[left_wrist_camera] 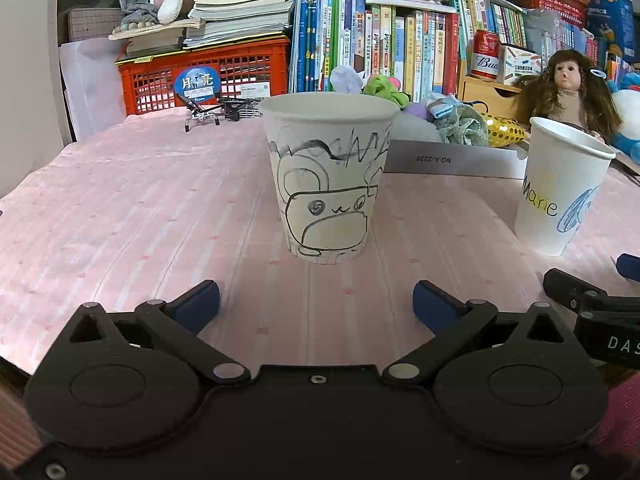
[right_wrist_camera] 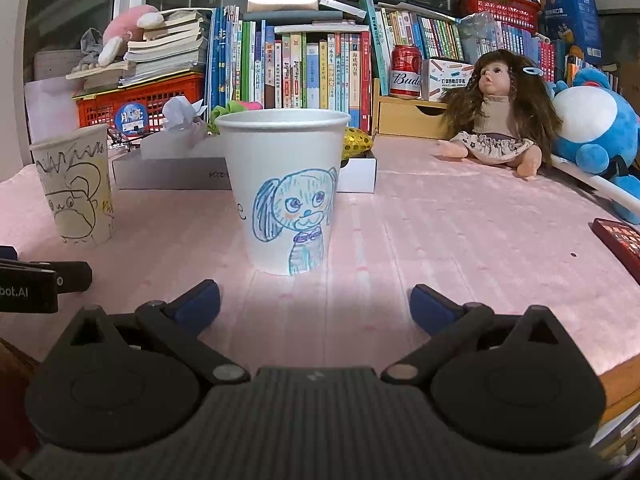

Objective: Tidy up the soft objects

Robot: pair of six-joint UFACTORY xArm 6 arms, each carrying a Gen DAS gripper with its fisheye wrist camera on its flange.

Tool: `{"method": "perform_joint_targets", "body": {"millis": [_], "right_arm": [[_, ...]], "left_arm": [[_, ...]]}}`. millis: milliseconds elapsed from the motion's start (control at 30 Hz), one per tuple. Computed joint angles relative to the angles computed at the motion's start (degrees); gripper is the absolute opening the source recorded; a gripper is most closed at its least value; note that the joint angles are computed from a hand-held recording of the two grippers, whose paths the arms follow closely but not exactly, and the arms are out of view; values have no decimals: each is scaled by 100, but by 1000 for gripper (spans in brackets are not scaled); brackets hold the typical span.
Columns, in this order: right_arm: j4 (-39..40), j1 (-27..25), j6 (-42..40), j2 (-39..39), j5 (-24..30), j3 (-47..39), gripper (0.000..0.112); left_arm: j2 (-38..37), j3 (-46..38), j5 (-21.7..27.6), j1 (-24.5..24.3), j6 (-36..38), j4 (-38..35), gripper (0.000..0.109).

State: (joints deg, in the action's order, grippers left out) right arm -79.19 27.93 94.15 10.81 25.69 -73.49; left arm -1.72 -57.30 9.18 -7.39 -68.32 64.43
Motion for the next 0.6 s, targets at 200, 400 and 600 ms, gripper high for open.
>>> {"method": "perform_joint_targets", "body": {"millis": [200, 400, 600], "right_arm": [[24, 2, -26, 2, 3, -5, 103], [65, 0, -69, 13, 0, -22, 103], [68, 0, -71, 15, 0, -24, 103]], "left_arm": [[3, -5, 3, -1, -2, 5, 103], [9, -9, -5, 3, 15, -10, 103], [6, -10, 4, -6, -5, 6, 103]]}}
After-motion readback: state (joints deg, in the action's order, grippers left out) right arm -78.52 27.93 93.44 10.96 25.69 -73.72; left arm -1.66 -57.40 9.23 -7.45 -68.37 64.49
